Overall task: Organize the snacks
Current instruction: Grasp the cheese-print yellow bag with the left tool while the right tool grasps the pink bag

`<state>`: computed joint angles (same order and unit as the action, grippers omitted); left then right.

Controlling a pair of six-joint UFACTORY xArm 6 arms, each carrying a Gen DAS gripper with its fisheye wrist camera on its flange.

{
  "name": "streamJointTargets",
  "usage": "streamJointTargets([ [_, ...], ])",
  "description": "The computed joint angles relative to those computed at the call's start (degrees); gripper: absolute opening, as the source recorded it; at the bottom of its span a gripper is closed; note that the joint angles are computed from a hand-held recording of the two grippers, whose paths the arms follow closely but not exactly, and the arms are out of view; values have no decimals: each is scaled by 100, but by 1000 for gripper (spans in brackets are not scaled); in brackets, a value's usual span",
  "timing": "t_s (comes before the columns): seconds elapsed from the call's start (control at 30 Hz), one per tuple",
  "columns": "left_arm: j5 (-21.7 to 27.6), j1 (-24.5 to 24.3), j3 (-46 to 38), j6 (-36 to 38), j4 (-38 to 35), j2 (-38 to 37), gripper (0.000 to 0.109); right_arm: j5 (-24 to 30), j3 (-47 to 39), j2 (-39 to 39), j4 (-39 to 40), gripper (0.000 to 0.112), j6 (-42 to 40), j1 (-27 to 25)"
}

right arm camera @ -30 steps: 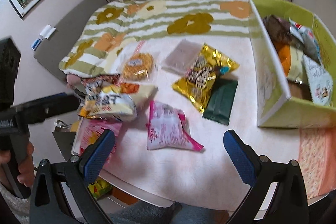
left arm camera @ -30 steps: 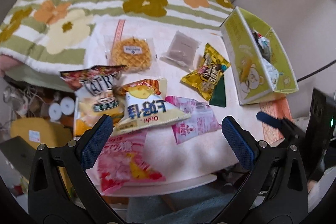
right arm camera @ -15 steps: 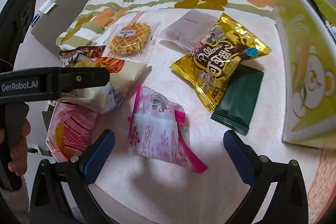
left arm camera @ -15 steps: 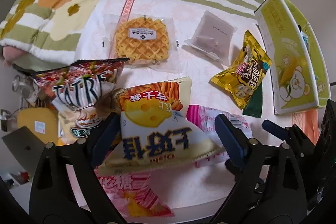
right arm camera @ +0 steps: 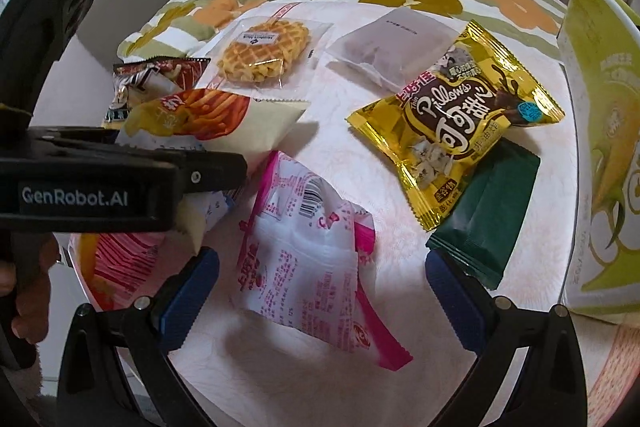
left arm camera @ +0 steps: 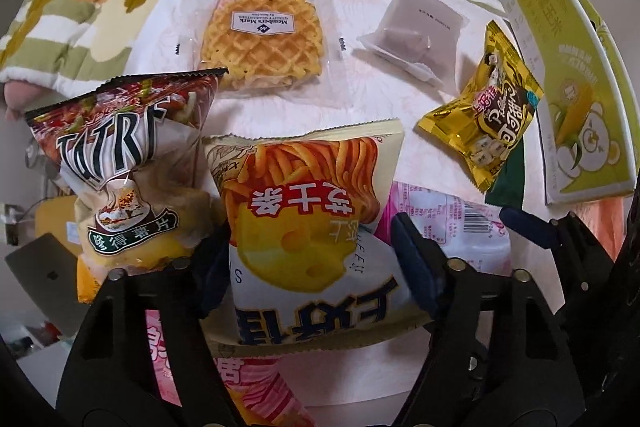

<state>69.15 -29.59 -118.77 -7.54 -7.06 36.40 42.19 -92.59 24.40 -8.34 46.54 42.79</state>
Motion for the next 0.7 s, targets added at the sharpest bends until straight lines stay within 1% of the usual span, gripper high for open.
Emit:
streamJointTargets([
  [0.23,-1,-9,51,80,-17,-69,58,85,-96,61,-179,103,81,24],
  [0.53,-121,-18,-54,187,-1,-207,58,134,-196,67,-399,102,348,40],
  [0.63,-122,6,-133,213,-92,-213,58,201,-307,138,-405,96,334,62],
  [0.7,-140,29,-134,235,-162,-245,58,246,-395,206,-470,95,361,85],
])
